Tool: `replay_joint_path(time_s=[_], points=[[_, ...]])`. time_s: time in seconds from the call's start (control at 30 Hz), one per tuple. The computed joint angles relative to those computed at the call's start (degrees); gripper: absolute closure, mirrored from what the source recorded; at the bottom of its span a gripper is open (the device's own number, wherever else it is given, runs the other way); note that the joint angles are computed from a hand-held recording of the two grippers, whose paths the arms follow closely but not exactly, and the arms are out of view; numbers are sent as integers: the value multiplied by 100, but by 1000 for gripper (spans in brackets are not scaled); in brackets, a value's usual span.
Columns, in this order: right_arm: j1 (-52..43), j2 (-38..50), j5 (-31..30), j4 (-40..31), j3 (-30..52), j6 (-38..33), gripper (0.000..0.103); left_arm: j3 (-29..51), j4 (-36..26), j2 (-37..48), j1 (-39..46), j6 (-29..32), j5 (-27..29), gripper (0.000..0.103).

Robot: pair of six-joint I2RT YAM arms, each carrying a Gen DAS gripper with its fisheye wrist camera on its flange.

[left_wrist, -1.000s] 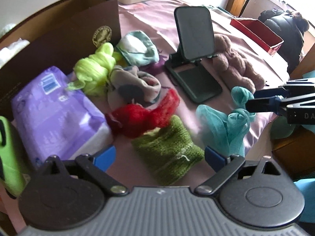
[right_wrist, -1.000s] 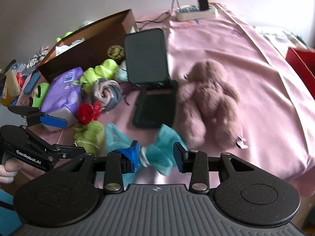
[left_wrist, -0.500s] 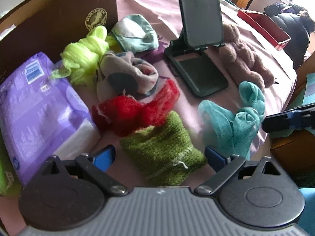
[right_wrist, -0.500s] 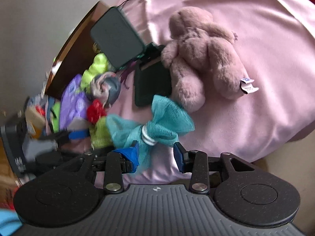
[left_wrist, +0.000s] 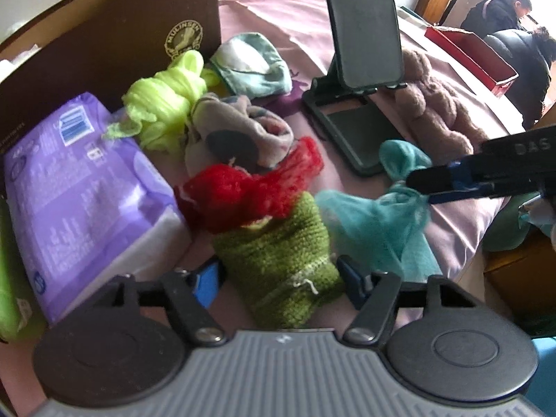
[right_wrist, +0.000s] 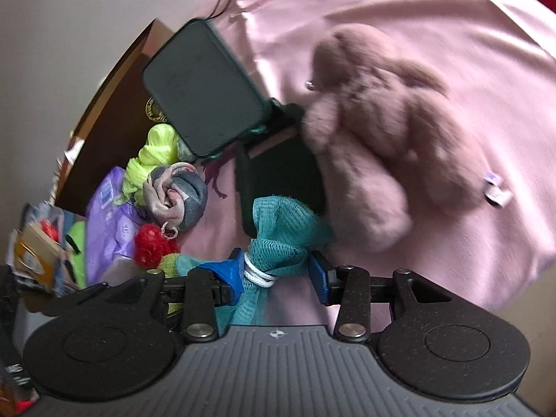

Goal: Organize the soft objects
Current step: 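Grasp the teal mesh scrunchie with the right gripper while the left grasps the green sock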

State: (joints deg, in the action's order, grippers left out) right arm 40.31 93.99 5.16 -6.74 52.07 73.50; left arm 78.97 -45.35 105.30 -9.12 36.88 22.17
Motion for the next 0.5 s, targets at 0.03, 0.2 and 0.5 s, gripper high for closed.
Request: replay_joint_path(time_s=[0.03, 0.2, 0.5], points=[[0, 119, 31, -37, 122, -95, 76, -7, -10, -14, 20, 34, 48, 44], [77, 456, 212, -310, 584, -387, 77, 8, -163, -59, 152, 174, 258, 60], [19, 196, 16, 479, 76, -255, 95, 153, -629, -137, 635, 601, 660, 76]])
